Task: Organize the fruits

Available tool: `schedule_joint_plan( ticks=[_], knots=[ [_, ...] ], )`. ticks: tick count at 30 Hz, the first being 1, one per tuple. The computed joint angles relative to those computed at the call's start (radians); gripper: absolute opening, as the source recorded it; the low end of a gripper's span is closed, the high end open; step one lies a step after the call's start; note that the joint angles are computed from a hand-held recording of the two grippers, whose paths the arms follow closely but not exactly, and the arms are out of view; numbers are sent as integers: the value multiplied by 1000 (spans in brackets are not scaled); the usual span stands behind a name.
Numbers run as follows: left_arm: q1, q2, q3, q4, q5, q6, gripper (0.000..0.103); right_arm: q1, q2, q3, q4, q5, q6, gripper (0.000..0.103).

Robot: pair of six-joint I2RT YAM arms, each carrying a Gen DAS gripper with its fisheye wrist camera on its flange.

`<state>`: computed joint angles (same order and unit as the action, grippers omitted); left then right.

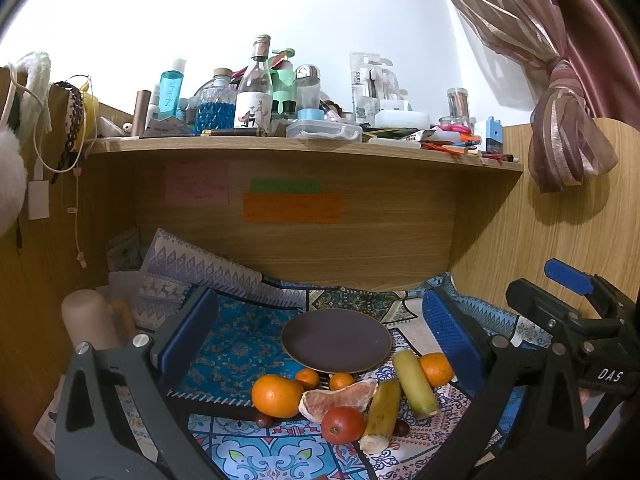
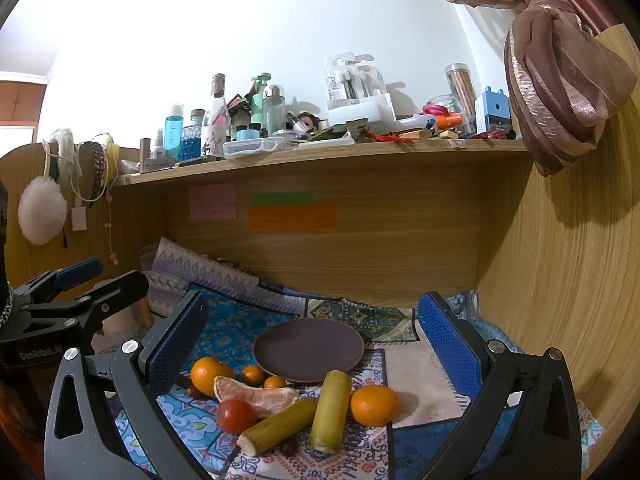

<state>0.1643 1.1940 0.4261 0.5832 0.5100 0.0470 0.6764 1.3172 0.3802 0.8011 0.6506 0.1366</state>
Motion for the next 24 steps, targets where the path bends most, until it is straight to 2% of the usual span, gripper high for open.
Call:
schedule_joint_plan(
  ticks=[24],
  knots=[
    [15,-1,-5,10,6,-9,103,4,5,9,-10,1,7,103]
  ],
)
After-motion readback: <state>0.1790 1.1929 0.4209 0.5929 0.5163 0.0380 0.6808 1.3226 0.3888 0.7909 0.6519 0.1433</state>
